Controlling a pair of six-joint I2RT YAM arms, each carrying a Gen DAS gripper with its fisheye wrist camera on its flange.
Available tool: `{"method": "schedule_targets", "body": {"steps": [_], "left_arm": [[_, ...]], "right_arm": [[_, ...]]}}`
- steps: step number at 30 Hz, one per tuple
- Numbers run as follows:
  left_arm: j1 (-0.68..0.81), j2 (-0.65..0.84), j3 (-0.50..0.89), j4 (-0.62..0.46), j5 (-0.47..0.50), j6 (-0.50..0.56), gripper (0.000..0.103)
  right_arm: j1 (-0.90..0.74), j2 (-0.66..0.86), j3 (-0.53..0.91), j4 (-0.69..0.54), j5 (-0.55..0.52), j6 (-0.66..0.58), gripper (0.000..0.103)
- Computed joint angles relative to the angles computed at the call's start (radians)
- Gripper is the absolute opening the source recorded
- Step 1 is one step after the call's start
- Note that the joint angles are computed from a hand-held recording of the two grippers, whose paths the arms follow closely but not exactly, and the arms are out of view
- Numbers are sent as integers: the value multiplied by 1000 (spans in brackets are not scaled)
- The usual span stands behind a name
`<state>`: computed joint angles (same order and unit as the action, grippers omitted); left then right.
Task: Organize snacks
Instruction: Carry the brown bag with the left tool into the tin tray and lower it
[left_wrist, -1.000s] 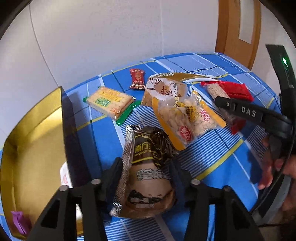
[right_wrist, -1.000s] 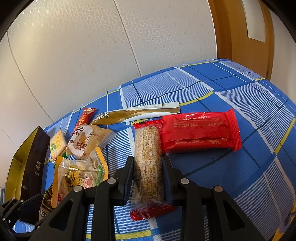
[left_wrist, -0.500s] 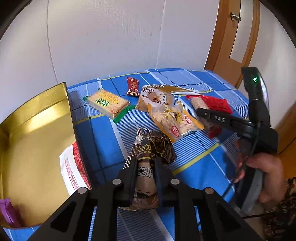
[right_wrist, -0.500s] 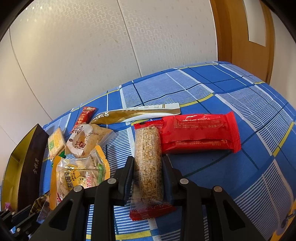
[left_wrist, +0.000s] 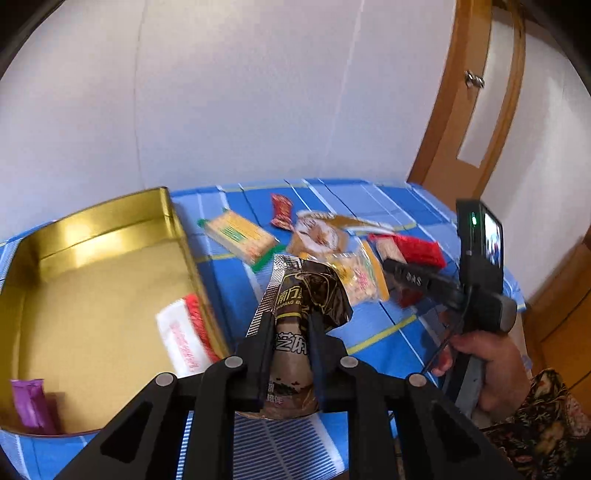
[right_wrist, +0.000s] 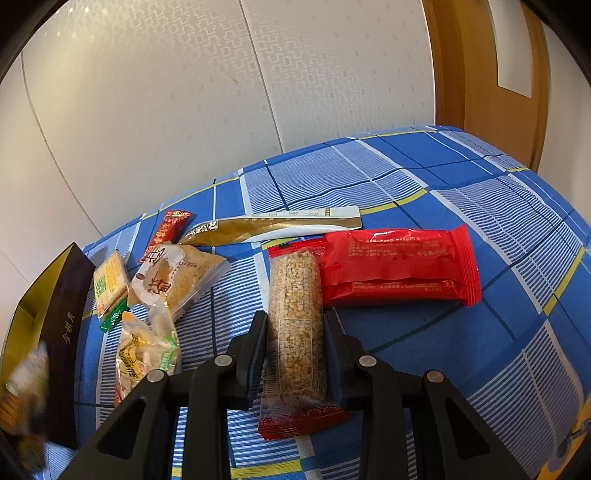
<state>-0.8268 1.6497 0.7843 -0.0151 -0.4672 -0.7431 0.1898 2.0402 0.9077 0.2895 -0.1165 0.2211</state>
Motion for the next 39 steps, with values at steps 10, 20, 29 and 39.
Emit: {"method": "schedule_targets", "body": {"steps": [10, 20, 29, 39], "left_arm": [[80, -229, -177, -45, -51, -76, 18], [246, -371, -384, -45, 3, -126, 18], [324, -378, -476, -38, -6, -139, 18], [338, -343, -490, -113, -162, -135, 24]], "right_arm": [[7, 3, 5, -4, 11, -9, 30], [6, 1, 2, 0, 13, -20, 30], [-4, -32, -40, 50, 19, -8, 29], [-16, -102, -139, 165, -11, 22, 30]]}}
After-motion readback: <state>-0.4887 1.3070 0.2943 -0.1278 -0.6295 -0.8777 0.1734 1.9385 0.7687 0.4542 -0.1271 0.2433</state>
